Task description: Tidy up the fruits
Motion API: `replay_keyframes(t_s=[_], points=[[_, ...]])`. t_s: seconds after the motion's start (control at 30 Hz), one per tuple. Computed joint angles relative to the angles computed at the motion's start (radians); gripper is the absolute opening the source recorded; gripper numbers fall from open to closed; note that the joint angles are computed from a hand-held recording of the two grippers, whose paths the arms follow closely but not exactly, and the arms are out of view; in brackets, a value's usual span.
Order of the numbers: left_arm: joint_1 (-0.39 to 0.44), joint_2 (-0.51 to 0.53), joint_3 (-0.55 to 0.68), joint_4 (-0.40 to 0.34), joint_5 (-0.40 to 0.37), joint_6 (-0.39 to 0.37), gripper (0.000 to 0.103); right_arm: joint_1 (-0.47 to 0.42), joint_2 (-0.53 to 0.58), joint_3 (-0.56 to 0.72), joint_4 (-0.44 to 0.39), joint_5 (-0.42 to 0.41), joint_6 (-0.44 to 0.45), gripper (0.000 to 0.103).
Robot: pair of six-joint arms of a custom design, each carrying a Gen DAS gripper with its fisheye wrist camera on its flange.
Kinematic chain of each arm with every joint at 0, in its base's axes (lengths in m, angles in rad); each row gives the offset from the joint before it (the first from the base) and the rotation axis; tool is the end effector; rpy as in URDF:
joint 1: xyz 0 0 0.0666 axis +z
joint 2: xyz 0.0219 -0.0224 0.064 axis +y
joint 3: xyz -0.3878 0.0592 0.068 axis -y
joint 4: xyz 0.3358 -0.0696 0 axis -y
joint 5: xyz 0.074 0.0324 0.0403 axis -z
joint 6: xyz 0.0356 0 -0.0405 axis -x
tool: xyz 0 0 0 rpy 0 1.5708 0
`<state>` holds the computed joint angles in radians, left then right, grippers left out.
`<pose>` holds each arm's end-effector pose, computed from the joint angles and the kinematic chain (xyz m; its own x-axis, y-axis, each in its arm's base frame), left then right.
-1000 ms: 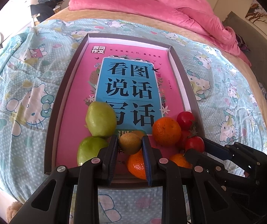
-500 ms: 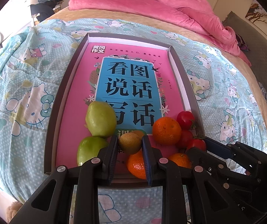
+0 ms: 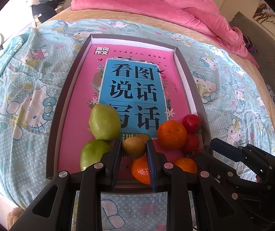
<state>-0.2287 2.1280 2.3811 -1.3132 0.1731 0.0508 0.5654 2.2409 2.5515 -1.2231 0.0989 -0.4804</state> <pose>0.6442 -0.1567 0.4126 -0.8641 0.1498 -0.4805 0.2618 0.9492 -0.1749 0.5953 0.3731 0.4083 -0.8151 0.0274 -0.5786 -0.1189 0.9697 0.2135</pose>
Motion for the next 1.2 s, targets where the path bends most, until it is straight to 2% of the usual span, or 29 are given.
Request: replay_keyframes(t_s=[0.1, 0.2, 0.27, 0.4, 0.47, 0.57, 0.63, 0.87, 1.03, 1.2], points=[[0.0, -0.004, -0.004, 0.003, -0.002, -0.003, 0.027, 0.001, -0.007, -0.009, 0.008, 0.006, -0.001, 0.038], [-0.002, -0.01, -0.007, 0.007, -0.009, -0.006, 0.038, 0.005, -0.019, -0.023, 0.018, 0.027, 0.005, 0.039], [-0.003, -0.023, -0.02, 0.021, -0.013, -0.003, 0.05, 0.01, -0.036, -0.046, 0.035, 0.045, 0.011, 0.044], [-0.011, -0.056, -0.052, 0.049, -0.053, 0.001, 0.059, 0.02, -0.1, -0.138, 0.099, 0.105, 0.017, 0.052], [-0.012, -0.083, -0.084, 0.072, -0.054, 0.02, 0.065, 0.025, -0.131, -0.178, 0.116, 0.133, 0.02, 0.059], [-0.014, -0.135, -0.15, 0.103, -0.039, 0.05, 0.073, 0.031, -0.188, -0.259, 0.159, 0.162, 0.025, 0.062], [-0.02, -0.167, -0.194, 0.115, -0.041, 0.061, 0.075, 0.038, -0.219, -0.297, 0.162, 0.181, 0.027, 0.07], [-0.058, -0.302, -0.39, 0.147, -0.056, 0.067, 0.075, 0.086, -0.309, -0.437, 0.184, 0.305, 0.064, 0.082], [-0.081, -0.377, -0.498, 0.183, -0.08, 0.068, 0.075, 0.106, -0.368, -0.53, 0.21, 0.289, 0.034, 0.09], [-0.094, -0.413, -0.542, 0.215, -0.104, 0.075, 0.075, 0.122, -0.41, -0.59, 0.247, 0.297, 0.026, 0.095]])
